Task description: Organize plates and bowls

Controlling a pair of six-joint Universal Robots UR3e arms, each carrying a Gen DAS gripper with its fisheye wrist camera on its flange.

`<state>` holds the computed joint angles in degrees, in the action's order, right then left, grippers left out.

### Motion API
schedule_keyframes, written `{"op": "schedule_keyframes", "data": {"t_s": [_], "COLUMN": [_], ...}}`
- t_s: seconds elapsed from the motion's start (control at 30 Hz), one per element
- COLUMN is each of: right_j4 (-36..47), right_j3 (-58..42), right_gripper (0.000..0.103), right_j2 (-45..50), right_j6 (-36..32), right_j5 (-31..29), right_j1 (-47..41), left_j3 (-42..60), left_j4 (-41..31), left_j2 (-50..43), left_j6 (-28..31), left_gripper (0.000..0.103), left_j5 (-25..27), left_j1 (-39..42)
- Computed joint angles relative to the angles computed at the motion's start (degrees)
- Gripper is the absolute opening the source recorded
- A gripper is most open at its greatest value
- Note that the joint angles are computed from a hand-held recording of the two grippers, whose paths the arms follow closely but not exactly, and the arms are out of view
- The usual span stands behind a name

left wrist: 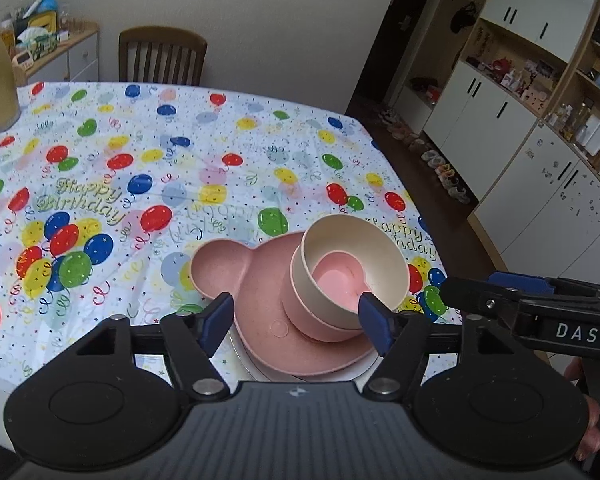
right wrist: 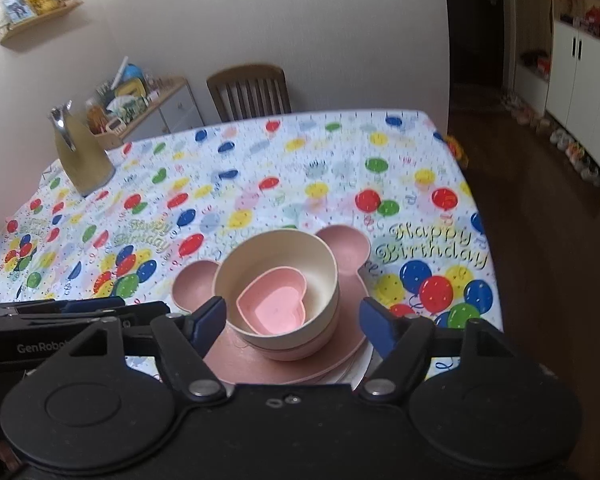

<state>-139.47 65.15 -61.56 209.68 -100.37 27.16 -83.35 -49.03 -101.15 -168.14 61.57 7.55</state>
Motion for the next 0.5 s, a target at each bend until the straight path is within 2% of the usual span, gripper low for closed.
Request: {"op": "schedule_keyframes", "data": {"t_s": [0.17,0.27,0.33,0.4,0.5], "right_j4": [-4.8,-7.7,-9.4,-10.6,-12.7], "right_j3": [5.0,7.8,9.0,9.9,11.1], "right_gripper": [0.082,0.094,0.096,0.098,0.101], "right_j2": [-3.1,-4.8,-5.4,-6.0,-6.6], "right_j6": [0.0,0.4,0.5,0.4,1.4], "right_j5": [-3.0,-4.2,-5.7,-6.6,-7.8], "right_j1": [2.2,3.5,4.5,5.3,6.3], "left_j3": [-6.2,-8.7,-10.4,-11.9,-13.9], "left_j4": [2.9,3.6,4.2,5.0,5.3], "left_j2": [6.0,8.6,10.1,11.3,13.4], "left_j6": [1.9,2.9,3.2,3.9,4.9], "left_gripper": [0.081,0.082,0.089,0.103,0.103], "left_j5": [-3.0,-4.7,-5.6,-6.5,-7.6], "left_j1": [2.4,3.6,4.3,5.0,5.9]}}
